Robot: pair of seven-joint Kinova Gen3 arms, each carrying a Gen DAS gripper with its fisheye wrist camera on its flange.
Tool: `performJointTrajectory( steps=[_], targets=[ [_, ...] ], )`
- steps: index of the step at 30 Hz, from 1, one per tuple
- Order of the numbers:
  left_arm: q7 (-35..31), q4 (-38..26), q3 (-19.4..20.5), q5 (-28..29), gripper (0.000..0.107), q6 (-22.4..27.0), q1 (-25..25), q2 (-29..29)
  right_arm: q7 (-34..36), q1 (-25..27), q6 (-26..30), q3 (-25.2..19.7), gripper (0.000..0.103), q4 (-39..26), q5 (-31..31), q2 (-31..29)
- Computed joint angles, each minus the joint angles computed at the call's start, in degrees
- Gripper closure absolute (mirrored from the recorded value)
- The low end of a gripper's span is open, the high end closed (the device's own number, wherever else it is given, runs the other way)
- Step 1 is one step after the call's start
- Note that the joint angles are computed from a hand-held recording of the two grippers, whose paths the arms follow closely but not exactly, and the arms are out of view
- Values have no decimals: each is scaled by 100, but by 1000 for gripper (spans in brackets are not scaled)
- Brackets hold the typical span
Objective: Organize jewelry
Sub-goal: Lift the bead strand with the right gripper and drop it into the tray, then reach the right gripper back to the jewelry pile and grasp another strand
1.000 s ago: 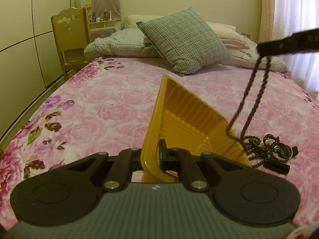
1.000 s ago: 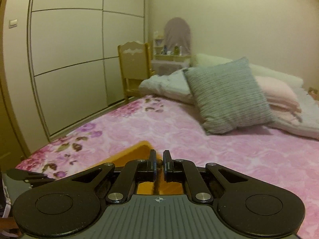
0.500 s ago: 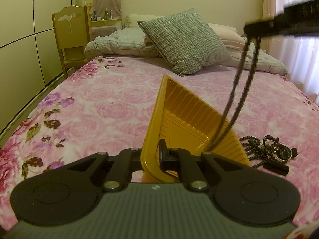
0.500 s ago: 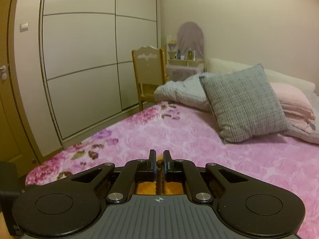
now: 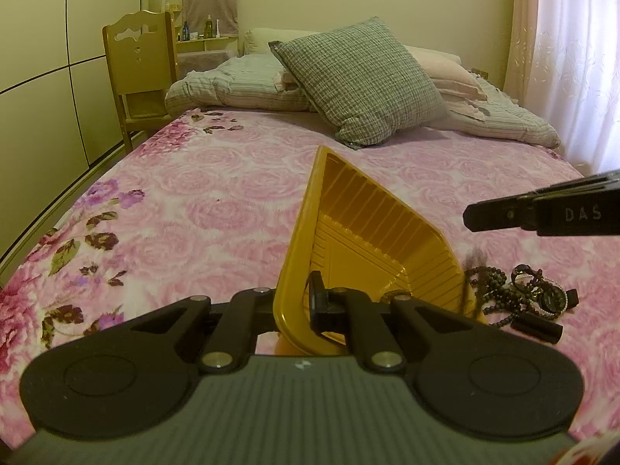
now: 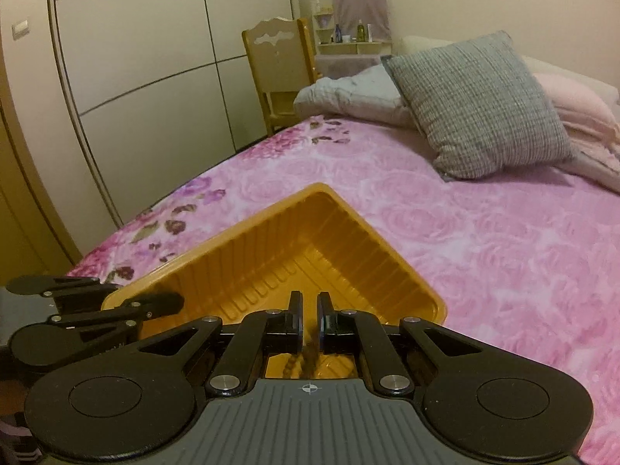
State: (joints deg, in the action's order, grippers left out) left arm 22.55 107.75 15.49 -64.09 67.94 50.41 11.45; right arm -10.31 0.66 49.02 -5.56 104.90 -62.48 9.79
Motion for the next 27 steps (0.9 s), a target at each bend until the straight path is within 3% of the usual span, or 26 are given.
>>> performJointTrajectory(
  steps=[4, 6, 8, 10, 15, 23, 27],
  targets=[
    [-32, -18, -1, 13, 101, 5, 0, 9, -86, 167, 102, 86, 95, 79, -246, 9],
    [-30, -12, -2, 22, 101, -5, -2, 2, 17, 254, 18, 136, 89, 221, -434, -66],
    [-14, -26, -3, 24, 101, 14, 7, 19, 89, 359, -80, 224, 68, 412, -683, -143],
    [-2, -36, -2, 31, 101, 34, 22, 31, 237, 469, -267, 332, 53, 703, -1009, -241],
    [0, -44, -9, 38, 101, 44, 40, 41, 962, 601, -902, 585, 51, 1412, -1674, -419],
    [3, -42, -15, 34, 101, 45, 45, 42, 895, 910, -1435, 845, 51, 1901, -1629, -306],
    [24, -40, -17, 35, 101, 47, 49, 45, 1338, 1033, -1680, 857, 51, 2183, -1832, -336]
  ],
)
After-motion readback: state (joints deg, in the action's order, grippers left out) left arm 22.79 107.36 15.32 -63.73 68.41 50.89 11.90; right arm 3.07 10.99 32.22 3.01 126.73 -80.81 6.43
